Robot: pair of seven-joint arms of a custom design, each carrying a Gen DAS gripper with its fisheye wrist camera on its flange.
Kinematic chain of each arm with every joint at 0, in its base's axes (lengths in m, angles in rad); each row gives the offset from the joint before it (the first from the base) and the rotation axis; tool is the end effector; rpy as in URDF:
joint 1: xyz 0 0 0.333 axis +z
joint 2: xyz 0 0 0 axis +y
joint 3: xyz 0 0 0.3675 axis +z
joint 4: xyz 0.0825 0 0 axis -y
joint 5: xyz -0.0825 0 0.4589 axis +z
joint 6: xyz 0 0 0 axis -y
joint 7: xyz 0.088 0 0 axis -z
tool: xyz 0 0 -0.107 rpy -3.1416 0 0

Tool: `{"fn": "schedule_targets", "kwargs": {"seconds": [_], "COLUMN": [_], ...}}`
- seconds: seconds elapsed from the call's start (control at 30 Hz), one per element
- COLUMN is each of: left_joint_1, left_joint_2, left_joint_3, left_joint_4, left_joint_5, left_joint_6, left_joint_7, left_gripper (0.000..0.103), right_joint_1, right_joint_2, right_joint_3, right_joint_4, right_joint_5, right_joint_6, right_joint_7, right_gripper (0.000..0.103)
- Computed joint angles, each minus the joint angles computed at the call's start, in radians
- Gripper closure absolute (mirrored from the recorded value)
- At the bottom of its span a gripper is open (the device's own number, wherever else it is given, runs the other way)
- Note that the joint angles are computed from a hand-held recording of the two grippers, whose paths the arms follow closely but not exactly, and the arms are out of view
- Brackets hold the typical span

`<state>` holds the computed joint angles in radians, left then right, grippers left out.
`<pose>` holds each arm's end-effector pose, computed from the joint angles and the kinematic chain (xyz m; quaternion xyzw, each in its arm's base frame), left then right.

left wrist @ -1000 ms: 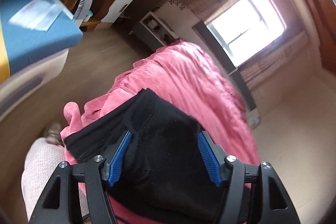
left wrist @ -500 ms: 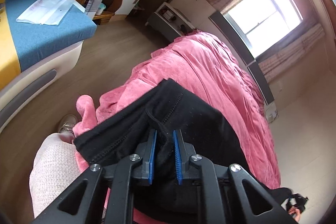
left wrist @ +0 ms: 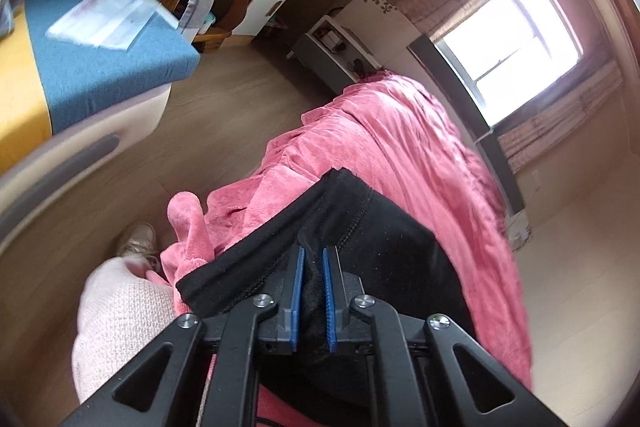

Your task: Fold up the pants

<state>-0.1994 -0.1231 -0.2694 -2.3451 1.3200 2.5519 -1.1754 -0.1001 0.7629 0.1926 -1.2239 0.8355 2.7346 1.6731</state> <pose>0.4964 -0.2678 0.4115 -0.8806 0.1537 -0.3982 0.2058 0.8990 -0.0025 0.4054 -0.3423 0.8150 0.0505 0.4647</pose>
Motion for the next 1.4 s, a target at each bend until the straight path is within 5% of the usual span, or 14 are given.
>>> {"fn": "schedule_targets", "kwargs": {"seconds": [0.07,0.17,0.27,0.33,0.47,0.6,0.73,0.9,0.97,1.13,1.2,1.4], "left_joint_1": [-0.005,-0.012,-0.021,-0.025,-0.024,-0.014,-0.003,0.015,0.015,0.008,0.012,0.003], "left_joint_2": [0.011,0.023,0.030,0.031,0.029,0.030,0.029,0.018,0.024,0.018,0.008,-0.010], "left_joint_3": [0.000,-0.002,-0.003,-0.002,0.003,0.013,0.019,0.021,0.023,0.012,0.010,-0.007], "left_joint_4": [0.017,0.036,0.050,0.052,0.046,0.037,0.023,0.006,0.012,0.016,0.009,0.026], "left_joint_5": [-0.036,-0.049,-0.082,-0.096,-0.101,-0.092,-0.105,-0.027,-0.068,-0.150,-0.115,-0.057], "left_joint_6": [-0.016,-0.038,-0.067,-0.074,-0.062,-0.012,0.043,0.105,0.103,0.040,0.055,0.037], "left_joint_7": [0.065,0.101,0.158,0.189,0.207,0.200,0.203,0.108,0.168,0.251,0.225,0.284], "left_gripper": [0.081,0.072,0.068,0.066,0.064,0.049,0.048,0.052,0.061,0.063,0.063,0.063], "right_joint_1": [0.062,0.249,0.426,0.490,0.423,0.273,0.246,0.245,0.224,0.160,0.180,0.280], "right_joint_2": [-0.022,-0.060,-0.064,-0.076,-0.141,-0.126,-0.097,-0.118,-0.118,-0.194,-0.226,-0.288], "right_joint_3": [-0.078,-0.340,-0.557,-0.611,-0.437,-0.129,-0.016,0.042,0.080,0.207,0.211,0.156], "right_joint_4": [-0.022,-0.038,-0.045,-0.064,-0.122,-0.098,-0.079,-0.129,-0.128,-0.214,-0.241,-0.337], "right_joint_5": [-0.079,-0.536,-0.741,-0.825,-0.870,-0.715,-0.619,-0.514,-0.445,-0.254,-0.262,-0.311], "right_joint_6": [0.021,-0.047,-0.063,-0.029,0.055,0.013,-0.050,-0.106,-0.159,-0.318,-0.368,-0.363], "right_joint_7": [0.065,0.451,0.560,0.548,0.347,-0.002,-0.240,-0.431,-0.518,-0.812,-0.913,-1.078], "right_gripper": [0.078,0.071,0.067,0.067,0.066,0.066,0.066,0.066,0.066,0.062,0.047,0.047]}}
